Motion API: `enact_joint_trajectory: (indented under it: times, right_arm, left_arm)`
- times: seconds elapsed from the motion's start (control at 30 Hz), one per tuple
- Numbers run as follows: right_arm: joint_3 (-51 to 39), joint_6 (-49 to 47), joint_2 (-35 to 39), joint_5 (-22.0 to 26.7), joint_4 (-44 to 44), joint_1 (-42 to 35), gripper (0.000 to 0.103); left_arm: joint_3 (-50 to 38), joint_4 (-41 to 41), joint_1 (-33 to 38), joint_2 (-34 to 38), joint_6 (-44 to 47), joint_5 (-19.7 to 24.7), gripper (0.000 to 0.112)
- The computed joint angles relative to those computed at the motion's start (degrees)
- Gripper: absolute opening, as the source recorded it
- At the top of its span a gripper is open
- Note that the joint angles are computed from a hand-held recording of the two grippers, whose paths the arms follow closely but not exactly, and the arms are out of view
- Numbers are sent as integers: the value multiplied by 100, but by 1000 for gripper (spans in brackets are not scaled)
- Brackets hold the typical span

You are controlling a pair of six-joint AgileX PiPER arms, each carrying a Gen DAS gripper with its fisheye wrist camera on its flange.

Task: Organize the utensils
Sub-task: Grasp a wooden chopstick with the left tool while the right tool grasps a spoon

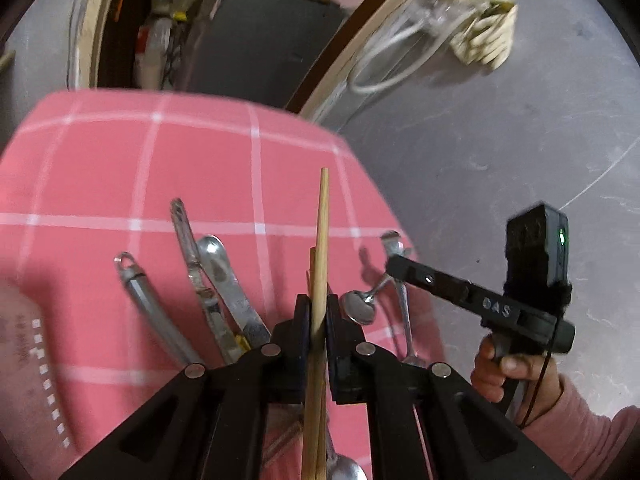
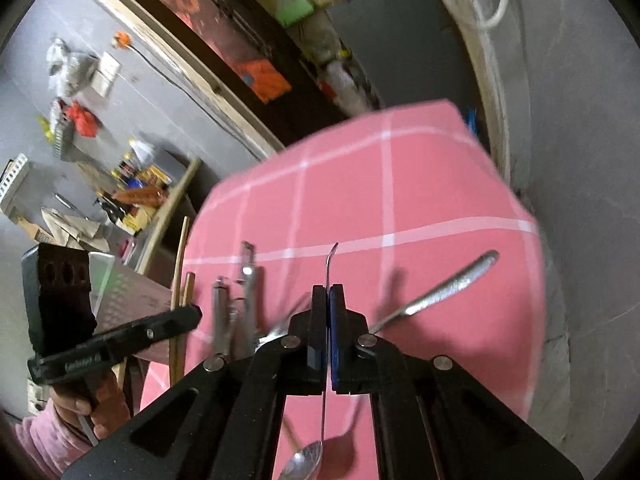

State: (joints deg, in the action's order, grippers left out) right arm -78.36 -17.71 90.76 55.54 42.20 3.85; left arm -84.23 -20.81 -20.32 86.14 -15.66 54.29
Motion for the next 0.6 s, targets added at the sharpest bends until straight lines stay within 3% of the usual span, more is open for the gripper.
enact_joint_trajectory:
  times: [0.13, 0.27, 0.47, 0.6]
  right_arm:
    - [304, 524, -875, -412, -404, 251, 2]
    - [-181, 1249, -1203, -506, -931, 525, 2]
    - [-1637, 2449, -884, -898, -2062, 1636, 2]
    - [-2721, 3508, -284, -1286, -3179, 2688, 2]
  left_arm:
    - [74, 155, 148, -623, -197, 169, 7]
    - [-249, 60, 550, -983, -34, 416, 7]
    - [-1289, -262, 1800, -1192, 521, 866, 7]
    - [-1912, -600, 2783, -1076, 974, 1219, 7]
